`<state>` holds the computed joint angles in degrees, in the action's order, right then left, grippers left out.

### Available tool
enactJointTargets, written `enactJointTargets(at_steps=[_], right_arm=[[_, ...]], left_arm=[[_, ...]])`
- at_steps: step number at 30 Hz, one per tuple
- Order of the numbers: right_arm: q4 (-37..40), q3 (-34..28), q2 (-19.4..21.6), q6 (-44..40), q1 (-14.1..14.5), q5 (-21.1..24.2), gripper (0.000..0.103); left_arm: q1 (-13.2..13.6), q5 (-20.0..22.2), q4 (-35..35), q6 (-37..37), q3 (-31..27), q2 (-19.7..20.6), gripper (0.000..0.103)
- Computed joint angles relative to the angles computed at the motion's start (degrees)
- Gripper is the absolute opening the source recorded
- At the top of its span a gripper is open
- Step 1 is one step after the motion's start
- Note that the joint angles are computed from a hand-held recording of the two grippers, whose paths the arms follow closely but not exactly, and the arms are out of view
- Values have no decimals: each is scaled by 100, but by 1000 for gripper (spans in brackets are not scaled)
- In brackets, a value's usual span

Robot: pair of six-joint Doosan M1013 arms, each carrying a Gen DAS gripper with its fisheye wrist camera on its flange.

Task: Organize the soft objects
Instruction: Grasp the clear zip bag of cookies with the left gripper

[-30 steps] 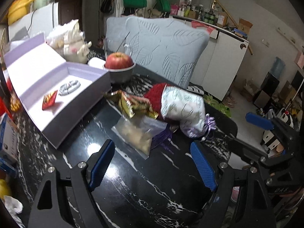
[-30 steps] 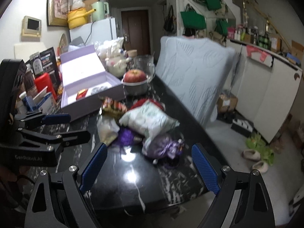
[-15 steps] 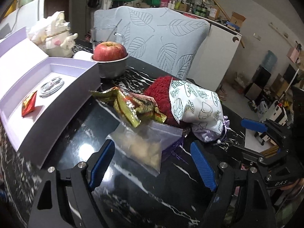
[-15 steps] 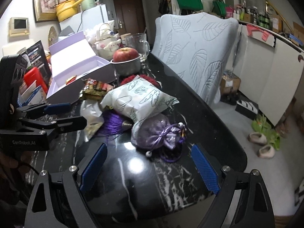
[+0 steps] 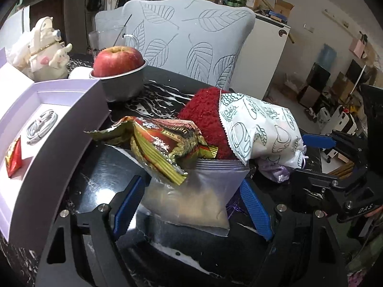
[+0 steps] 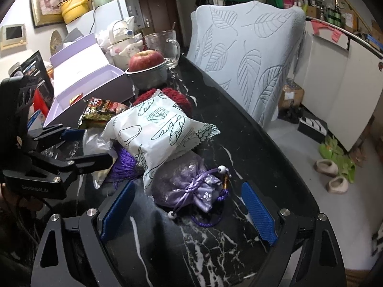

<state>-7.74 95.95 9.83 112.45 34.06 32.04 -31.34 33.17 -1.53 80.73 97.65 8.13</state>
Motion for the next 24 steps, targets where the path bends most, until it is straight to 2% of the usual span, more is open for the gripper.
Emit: enactJointTargets(at_steps=[2, 5, 7, 8, 11, 16, 19, 21, 22, 24], right_arm=[[82, -8, 10, -81, -11, 10, 91], [250, -16, 20, -257, -29, 19, 91], [428, -3, 14, -330, -64, -6, 91], [470, -2, 16, -333, -79, -6, 91], [432, -24, 39, -255, -90, 11, 91], [583, -10, 69, -381, -97, -95, 91], [490, 14, 85, -348, -58, -137, 90], [525, 42, 86, -435, -38, -189, 83], [264, 60, 78, -269, 9, -218, 73], [31, 64, 75, -156, 48, -213, 63]], left_arm=[[15, 73, -57, 78, -38, 52, 82], [-50, 383, 324, -115, -148, 168, 82], [-75, 199, 471, -257, -67, 130, 81], [-51, 145, 317, -218, -39, 113, 73], [-3, -113, 62, -210, 92, 12, 62], [-159, 118, 571, -728, 138, -89, 61], [-161, 198, 436, -888, 223, -195, 61], [-159, 213, 379, -1027, 298, -270, 61], [-168, 224, 406, -1169, 351, -325, 61], [-193, 253, 495, -1410, 423, -407, 61]])
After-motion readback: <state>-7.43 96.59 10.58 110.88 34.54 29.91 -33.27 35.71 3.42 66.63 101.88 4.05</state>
